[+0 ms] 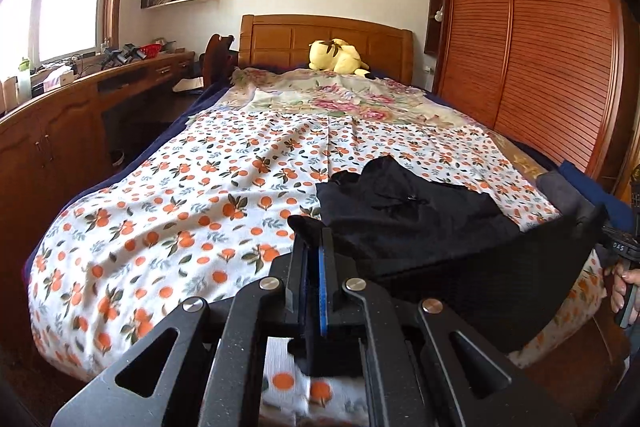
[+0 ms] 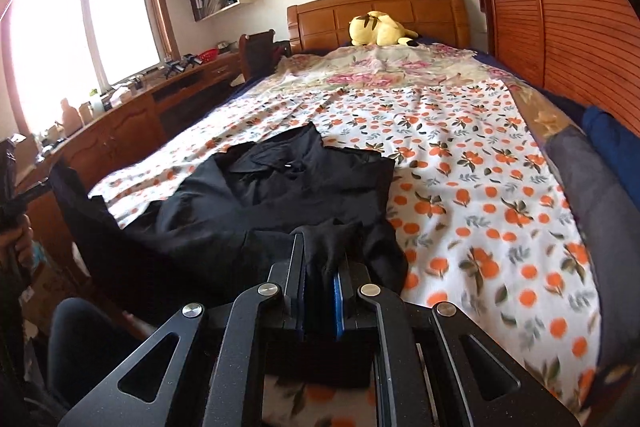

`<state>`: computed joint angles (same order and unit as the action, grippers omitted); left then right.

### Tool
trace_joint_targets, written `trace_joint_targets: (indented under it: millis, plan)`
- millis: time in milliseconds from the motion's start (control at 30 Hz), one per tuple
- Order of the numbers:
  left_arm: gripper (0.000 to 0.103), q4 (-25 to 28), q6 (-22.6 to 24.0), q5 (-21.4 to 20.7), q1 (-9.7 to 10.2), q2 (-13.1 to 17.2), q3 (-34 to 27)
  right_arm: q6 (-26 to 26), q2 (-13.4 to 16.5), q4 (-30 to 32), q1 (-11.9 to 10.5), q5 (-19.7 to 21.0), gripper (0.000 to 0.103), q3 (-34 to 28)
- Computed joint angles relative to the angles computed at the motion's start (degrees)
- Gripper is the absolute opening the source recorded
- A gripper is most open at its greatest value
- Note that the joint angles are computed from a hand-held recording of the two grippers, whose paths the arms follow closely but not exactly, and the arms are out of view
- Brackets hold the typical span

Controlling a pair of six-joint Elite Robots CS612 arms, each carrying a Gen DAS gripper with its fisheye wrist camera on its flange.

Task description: Fold large clothes

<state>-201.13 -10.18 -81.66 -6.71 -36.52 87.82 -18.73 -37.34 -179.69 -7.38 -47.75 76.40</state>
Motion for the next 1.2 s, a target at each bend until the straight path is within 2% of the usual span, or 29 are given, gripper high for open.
trace_joint_targets:
  millis: [100,267,400,500,633,733,833,933,1033,1100,1167,1200]
  plan:
    - [0.005,2.2,1.2,0.0,0.19,2.3,-4.1,0.5,2.7,1.6,1.7,-3.5,0.010,-4.0]
    - [0.005,4.4,1.6,-0.8,0.69,5.5,-10.4,-0.4,5.3,3.1,4.0,-9.1,0.010,-8.7]
    - [0.005,7.2,1.5,-2.1,1.16,7.6,-15.3,-0.6,6.6,4.6,4.9,-11.4,0.010,-12.2]
    - [0.005,9.8,2.1,-1.3,1.26,9.2,-19.1,-0.1,8.3,5.7,5.5,-12.8,0.010,-16.2]
    - [0.005,9.6,2.1,-1.9,1.42,10.2,-20.4,-0.7,10.0,9.1,6.5,-14.9,0.010,-20.6]
    - [0.005,8.3,4.3,0.2,0.92,10.2,-19.7,-3.4,10.6,12.2,7.5,-17.5,0.010,-22.7]
    - [0.005,8.3,3.7,-1.2,1.17,9.8,-19.3,-5.2,11.5,15.4,8.4,-19.3,0.010,-25.7]
    - [0.005,8.7,3.1,-1.4,1.40,9.6,-19.1,-4.3,13.1,19.0,8.9,-19.6,0.010,-30.0]
    - [0.011,9.4,2.3,-2.2,1.81,9.5,-18.8,-4.0,15.7,22.9,9.5,-20.5,0.010,-36.3]
    - [0.028,9.3,1.9,-2.4,2.00,9.3,-18.5,-4.3,17.5,24.8,10.0,-21.8,0.010,-40.5]
    - [0.038,8.6,1.6,-2.0,2.07,9.2,-18.1,-4.4,19.5,26.1,10.6,-23.8,0.010,-44.9]
    - [0.038,8.3,1.8,-2.0,2.14,9.1,-17.9,-4.3,20.9,27.1,11.0,-25.1,0.010,-47.8]
